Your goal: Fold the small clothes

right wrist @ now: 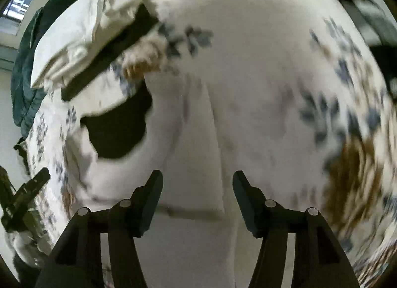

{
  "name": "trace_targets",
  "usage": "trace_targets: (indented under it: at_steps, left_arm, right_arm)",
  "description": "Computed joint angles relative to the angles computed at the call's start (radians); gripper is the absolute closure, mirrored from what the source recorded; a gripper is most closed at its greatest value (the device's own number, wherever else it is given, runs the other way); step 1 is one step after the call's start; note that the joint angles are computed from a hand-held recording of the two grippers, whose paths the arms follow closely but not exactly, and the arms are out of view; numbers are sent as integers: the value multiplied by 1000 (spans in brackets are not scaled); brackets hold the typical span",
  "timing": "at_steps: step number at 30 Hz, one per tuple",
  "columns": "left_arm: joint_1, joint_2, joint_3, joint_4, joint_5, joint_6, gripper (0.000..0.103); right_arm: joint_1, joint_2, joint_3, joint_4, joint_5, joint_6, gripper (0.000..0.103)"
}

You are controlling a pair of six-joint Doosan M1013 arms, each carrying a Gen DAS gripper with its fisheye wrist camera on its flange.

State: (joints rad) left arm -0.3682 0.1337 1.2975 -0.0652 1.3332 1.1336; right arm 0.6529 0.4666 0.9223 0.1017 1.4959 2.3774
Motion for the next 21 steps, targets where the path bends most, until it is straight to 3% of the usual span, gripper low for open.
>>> trace_targets:
  at_steps: [5,6,8,10,11,12,21]
  left_arm:
    - [-42,143,-106,62,91,221,49]
    - [-45,148,-103,62,90,244,70]
    - [-43,161,-105,26,96,280,101]
    - [-44,153,-91,19,74,283,101]
    - [-42,149,-86,11,66,279,101]
    - [-38,141,-79,-4,54,270,101]
    - [-29,11,-27,-26,-36,167,101]
  right_arm:
    - [-8,197,-275,-66,184,-178,42]
    - [-7,240,-336,-76,236,-212,42]
    - [-2,314,-448,-99,327,-272,42]
    - [4,357,-518,-114,375,-312,56]
    - [4,367,-536,-110,385,-323,81]
    - [6,376,-555,-112,396,-330,96]
    - [29,287,-500,-131,288,-273,97]
